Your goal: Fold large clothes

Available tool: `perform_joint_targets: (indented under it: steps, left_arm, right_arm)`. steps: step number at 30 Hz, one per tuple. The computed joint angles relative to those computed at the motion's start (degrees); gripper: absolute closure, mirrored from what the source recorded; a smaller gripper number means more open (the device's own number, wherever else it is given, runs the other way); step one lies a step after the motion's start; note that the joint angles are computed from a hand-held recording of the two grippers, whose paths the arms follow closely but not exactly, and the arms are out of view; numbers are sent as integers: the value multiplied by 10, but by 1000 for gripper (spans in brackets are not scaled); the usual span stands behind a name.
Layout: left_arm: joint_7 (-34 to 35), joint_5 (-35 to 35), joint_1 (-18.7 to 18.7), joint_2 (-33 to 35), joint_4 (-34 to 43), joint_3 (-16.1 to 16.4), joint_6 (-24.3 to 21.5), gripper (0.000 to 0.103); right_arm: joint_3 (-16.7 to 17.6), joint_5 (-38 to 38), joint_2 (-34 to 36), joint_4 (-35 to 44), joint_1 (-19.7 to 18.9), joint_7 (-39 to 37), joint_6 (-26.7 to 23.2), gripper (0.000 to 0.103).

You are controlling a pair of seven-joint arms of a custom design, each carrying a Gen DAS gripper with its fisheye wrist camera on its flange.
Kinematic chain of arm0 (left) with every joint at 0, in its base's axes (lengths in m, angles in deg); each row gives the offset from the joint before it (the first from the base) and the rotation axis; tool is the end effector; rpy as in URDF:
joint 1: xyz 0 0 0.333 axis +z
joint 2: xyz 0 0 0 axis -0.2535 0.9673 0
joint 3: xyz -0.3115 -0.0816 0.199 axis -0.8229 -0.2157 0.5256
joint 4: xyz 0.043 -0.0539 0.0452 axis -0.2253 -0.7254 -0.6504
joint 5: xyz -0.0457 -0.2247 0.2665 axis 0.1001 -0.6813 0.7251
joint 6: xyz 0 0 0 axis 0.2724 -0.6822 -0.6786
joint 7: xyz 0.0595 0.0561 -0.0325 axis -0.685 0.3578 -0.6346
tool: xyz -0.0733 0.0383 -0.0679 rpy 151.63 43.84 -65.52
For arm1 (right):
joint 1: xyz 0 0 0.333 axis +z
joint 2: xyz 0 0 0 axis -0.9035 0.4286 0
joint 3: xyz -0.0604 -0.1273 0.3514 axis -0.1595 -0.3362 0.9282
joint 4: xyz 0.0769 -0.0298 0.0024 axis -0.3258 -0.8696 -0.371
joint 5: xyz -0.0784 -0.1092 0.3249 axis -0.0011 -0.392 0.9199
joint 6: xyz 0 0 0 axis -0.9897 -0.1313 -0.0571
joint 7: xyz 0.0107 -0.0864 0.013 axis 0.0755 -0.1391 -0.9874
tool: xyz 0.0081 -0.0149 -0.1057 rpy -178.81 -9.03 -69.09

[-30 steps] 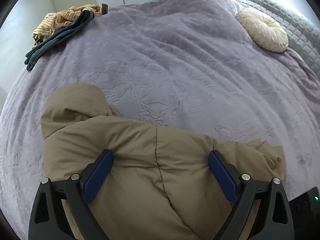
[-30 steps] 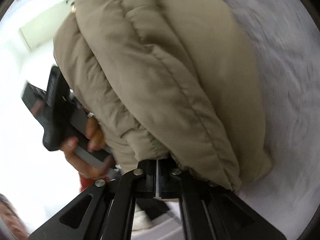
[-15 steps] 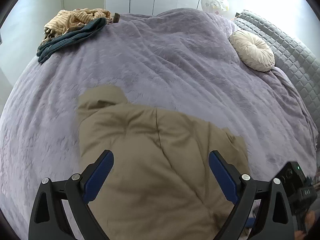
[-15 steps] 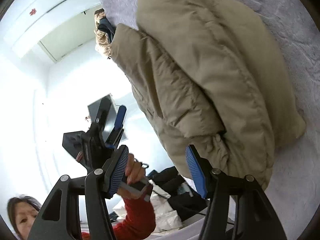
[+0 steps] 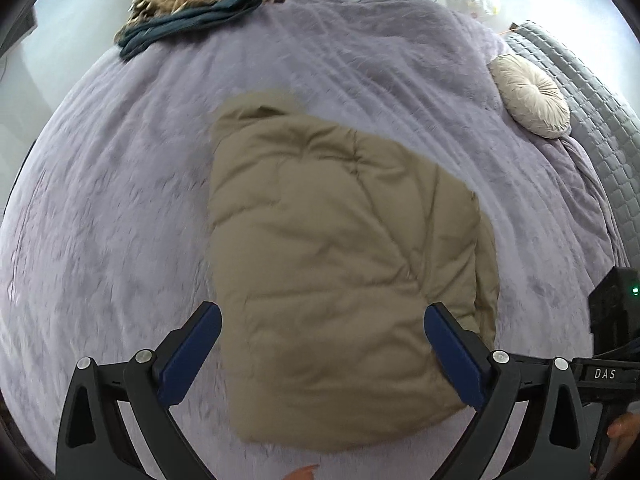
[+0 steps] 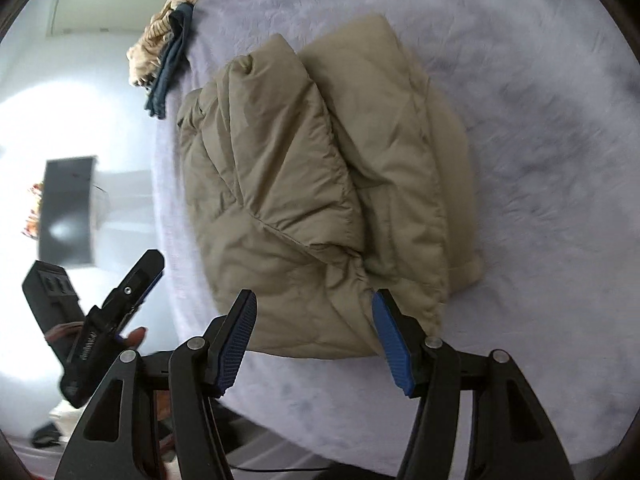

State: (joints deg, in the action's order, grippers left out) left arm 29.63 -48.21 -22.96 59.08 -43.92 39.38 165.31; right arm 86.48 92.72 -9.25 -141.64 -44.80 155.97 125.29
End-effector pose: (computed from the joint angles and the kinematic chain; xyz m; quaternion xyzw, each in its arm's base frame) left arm 0.5220 -0.1887 0.6085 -0.4346 0.8751 -0.2124 0.0169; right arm 0.3278 0.1053 0.5612 -0.2802 0.8953 0.1208 0.3245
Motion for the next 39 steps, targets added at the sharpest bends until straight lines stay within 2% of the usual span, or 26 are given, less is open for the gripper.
perform_joint_targets:
  steps: [2, 4, 6, 9, 12, 14, 15, 16, 18, 24, 28, 39]
  left_arm:
    - [-9, 4, 3, -7, -5, 3, -2, 1]
    - [-16, 8, 5, -11, -6, 5, -4, 1]
    - [-22, 11, 7, -17, -7, 8, -10, 1]
    - [-26, 15, 10, -23, -7, 11, -17, 1]
    - [-24, 20, 12, -34, -13, 13, -24, 1]
    - [-23, 28, 13, -42, -18, 15, -23, 1]
    - [-22, 31, 14, -47, -23, 16, -21, 1]
    - [-20, 34, 14, -51, -26, 17, -20, 1]
    - [-15, 44, 16, -64, -38, 20, -15, 1]
    - [-14, 59, 22, -93, -58, 29, -5, 1]
    - [-22, 55, 25, -109, -60, 35, 1, 1]
    - [-31, 33, 23, -136, -18, 46, -13, 1]
  right_arm:
    - [32, -62, 6, 35, -42, 37, -61, 36]
    - [52, -107, 7, 48, -62, 62, -96, 35]
    - [57, -133, 7, 66, -67, 75, -124, 33]
    - [61, -166, 3, 83, -74, 91, -155, 22]
    - [77, -214, 4, 109, -86, 112, -209, 19]
    - [88, -245, 14, 138, -91, 126, -242, 11]
    - [92, -259, 16, 149, -91, 132, -257, 2]
    - [95, -269, 15, 155, -90, 138, -267, 0]
    - [104, -297, 9, 173, -92, 152, -299, 0]
    - [112, -339, 20, 213, -86, 175, -340, 0]
    - [127, -380, 31, 259, -86, 190, -388, 0]
    - [145, -466, 55, 355, -72, 194, -458, 0]
